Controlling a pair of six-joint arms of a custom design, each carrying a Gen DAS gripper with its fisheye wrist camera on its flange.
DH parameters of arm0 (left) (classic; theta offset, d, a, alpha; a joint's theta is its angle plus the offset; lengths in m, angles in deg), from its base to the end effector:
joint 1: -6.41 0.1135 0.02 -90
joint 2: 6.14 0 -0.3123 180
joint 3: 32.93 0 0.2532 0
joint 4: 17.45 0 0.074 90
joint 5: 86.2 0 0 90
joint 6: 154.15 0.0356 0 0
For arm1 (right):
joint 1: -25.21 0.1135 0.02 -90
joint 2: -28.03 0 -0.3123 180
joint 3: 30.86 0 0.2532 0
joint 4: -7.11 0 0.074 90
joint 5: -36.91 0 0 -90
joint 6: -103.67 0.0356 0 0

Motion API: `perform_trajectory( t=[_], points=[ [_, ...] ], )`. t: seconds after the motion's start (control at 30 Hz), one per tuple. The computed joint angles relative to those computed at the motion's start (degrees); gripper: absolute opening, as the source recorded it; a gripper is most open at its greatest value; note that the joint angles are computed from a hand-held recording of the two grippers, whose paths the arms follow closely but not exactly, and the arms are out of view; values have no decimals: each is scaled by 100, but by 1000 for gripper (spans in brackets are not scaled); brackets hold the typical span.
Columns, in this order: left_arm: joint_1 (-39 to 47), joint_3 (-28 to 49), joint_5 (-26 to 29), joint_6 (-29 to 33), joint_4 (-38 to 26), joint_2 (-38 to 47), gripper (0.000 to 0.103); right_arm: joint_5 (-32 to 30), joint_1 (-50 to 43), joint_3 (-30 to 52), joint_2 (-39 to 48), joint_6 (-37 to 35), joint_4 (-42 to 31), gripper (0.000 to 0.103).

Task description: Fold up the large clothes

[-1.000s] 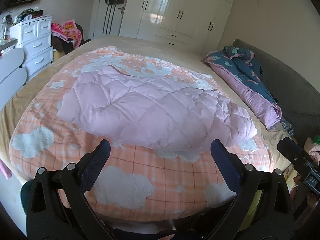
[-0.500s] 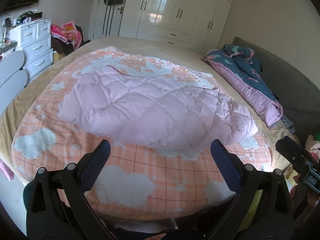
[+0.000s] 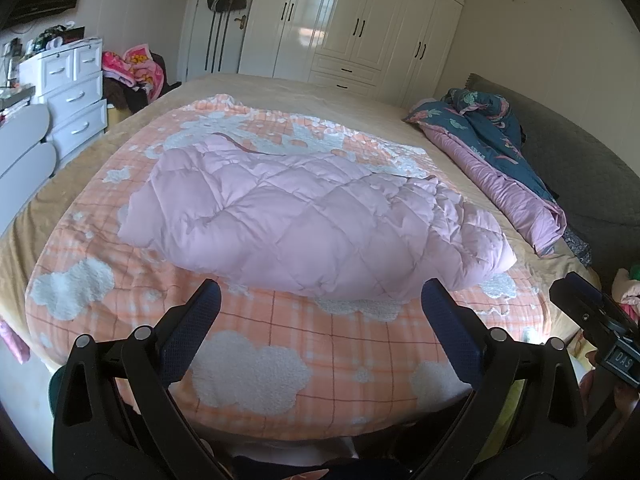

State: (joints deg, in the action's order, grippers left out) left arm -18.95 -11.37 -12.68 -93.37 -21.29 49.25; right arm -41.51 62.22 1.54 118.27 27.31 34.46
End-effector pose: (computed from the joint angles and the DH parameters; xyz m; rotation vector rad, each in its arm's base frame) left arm 0.1295 -0.0502 0.1635 -0.2305 2.1929 -0.2124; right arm 0.2039 0.1447 0.1562 -0.3067 2.0848 0.3216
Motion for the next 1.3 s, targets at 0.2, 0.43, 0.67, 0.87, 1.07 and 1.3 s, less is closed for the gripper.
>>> perform_trajectory(
  t=[0.2,0.43,0.67,0.87,1.07,1.3],
  points=[
    [51,17,33,55,-70,-37,94,-14,-2,-8,4,8,14,99],
    [80,28,68,73,-165,-143,94,-10,3,-12,-7,6,4,99],
    [61,28,46,75,-161,-134,94,-8,3,-7,-3,12,2,99],
    [32,36,13,51,-167,-116,94,-1,6,-5,-7,4,-3,99],
    [98,45,62,108,-273,-221,94,11,12,-15,-11,5,4,99],
    [91,52,42,108,-309,-239,94,7,14,-10,-14,5,-9,99]
  ],
)
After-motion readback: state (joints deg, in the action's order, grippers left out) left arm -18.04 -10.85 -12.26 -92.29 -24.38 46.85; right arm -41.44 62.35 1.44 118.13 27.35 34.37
